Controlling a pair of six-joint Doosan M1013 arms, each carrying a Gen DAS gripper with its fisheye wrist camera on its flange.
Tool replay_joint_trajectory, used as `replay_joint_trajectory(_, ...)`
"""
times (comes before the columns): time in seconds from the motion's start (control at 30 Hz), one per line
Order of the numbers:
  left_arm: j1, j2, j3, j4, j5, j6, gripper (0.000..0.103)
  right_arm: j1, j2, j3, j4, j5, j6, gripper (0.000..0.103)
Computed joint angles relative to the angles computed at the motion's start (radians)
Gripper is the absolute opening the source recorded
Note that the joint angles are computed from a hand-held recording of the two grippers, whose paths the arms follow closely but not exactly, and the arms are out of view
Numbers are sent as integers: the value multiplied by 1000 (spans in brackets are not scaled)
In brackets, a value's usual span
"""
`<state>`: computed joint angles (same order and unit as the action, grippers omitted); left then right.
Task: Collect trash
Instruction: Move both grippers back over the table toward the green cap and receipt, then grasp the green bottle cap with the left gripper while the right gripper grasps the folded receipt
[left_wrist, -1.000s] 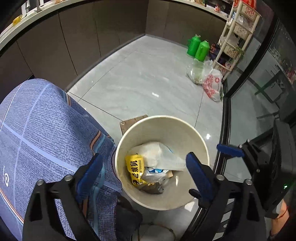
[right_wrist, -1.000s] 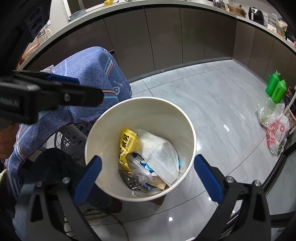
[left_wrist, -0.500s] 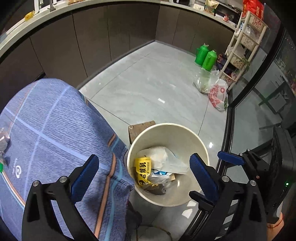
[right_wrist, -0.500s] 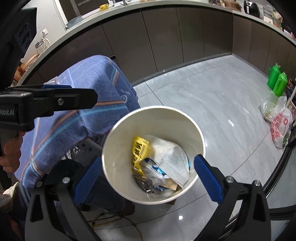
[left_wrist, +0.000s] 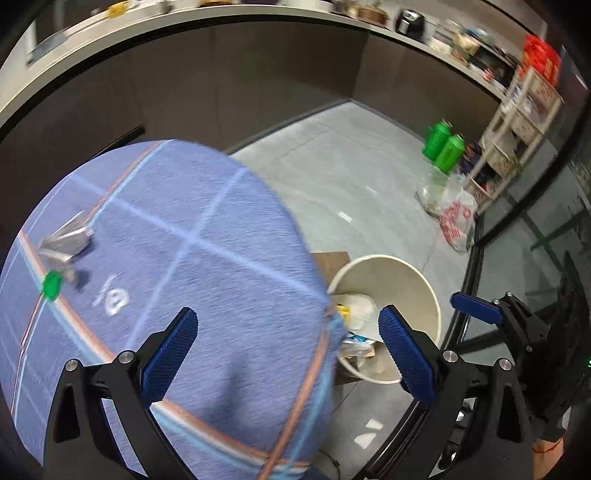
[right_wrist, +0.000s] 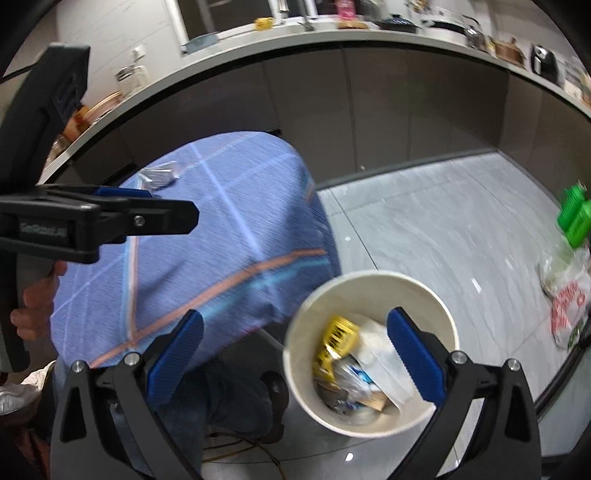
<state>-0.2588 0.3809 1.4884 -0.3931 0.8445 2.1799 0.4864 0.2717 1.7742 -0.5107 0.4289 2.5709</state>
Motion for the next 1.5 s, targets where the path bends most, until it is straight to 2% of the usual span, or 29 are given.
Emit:
replay_joint_trajectory(0.2, 67, -2, 1, 15, -43, -51, 95, 23, 40, -87, 81, 1, -149, 100)
replay_joint_trajectory(0.43, 147, 13, -14, 28, -69, -104, 95, 48, 123, -226, 246, 53, -380, 100)
replay_joint_trajectory(0.6, 215, 28, -31, 11, -89, -105, 95, 40, 173, -305, 418, 47, -545, 100)
replay_joint_trajectory(0.7, 253, 41, -51, -22, -77, -92, 94, 42, 217, -377, 436, 74, -577, 98)
replay_joint_trajectory(0.77, 272, 51, -63, -44, -68, -84, 93, 41, 250, -430, 463, 100, -619, 88)
replay_joint_trajectory(0.9, 308, 78, -96, -96, -10, -58, 81, 35, 317, -536, 532, 153, -721, 74)
replay_joint_trajectory(1.2, 334, 132, -157, -114, 61, -41, 68, 29, 458, -757, 538, 258, -794, 70)
replay_joint_trajectory(1.33, 329, 148, -175, -103, 67, -35, 67, 27, 514, -833, 526, 280, -791, 68)
replay_joint_trajectory(1.4, 328, 159, -190, -105, 75, -36, 67, 23, 541, -871, 541, 301, -797, 61)
replay_joint_trajectory(1.43, 328, 164, -195, -107, 77, -36, 67, 21, 554, -889, 541, 312, -800, 49)
replay_joint_trajectory(1.47, 327, 170, -203, -106, 82, -40, 67, 21, 564, -901, 534, 323, -799, 26)
replay_joint_trajectory(1.5, 326, 178, -213, -109, 91, -42, 67, 21, 572, -911, 528, 335, -798, 9)
